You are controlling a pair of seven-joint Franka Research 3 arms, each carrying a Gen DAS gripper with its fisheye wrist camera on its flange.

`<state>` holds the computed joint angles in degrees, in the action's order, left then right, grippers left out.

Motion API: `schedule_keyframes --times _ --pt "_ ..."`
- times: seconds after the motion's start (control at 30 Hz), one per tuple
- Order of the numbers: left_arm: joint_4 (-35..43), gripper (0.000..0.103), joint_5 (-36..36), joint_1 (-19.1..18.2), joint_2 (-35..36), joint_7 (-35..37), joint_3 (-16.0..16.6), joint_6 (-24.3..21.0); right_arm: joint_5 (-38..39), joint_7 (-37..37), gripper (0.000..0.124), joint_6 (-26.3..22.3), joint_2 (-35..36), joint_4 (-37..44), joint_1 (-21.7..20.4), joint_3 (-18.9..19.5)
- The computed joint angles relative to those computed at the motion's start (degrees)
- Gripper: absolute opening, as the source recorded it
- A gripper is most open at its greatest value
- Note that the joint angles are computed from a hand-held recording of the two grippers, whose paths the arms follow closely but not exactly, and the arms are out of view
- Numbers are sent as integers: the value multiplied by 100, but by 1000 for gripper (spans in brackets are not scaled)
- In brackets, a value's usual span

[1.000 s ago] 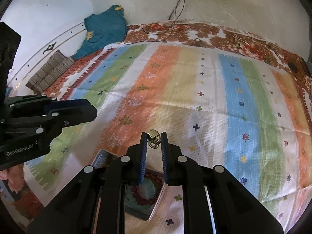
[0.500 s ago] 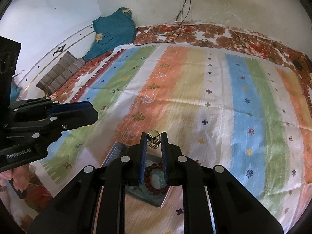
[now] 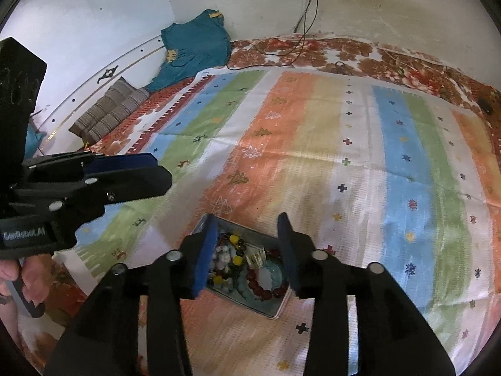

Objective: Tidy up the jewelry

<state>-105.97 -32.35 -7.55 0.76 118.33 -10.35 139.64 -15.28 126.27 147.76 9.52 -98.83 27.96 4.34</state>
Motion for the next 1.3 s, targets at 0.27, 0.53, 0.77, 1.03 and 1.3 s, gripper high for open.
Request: schedule_keyframes --times 0.27,0.53,0.77,1.03,1.3 --pt "-318 35 -126 -15 -280 122 88 78 -342 409 65 167 -408 -459 -41 37" --pt "-834 43 -187 -152 -699 328 236 253 -694 822 78 391 -863 -959 -195 222" --pt "-1276 61 -146 -318 -1038 428 364 487 -1306 1418 86 421 -1158 -1267 -349 433" --pt "-1724 98 -213 -521 -1379 494 539 749 -1327 1621 97 659 -1488 -1657 -539 613" --pt "-2052 98 177 -713 -1593 299 617 1141 -1615 1980 98 716 -1732 -1895 -732 828"
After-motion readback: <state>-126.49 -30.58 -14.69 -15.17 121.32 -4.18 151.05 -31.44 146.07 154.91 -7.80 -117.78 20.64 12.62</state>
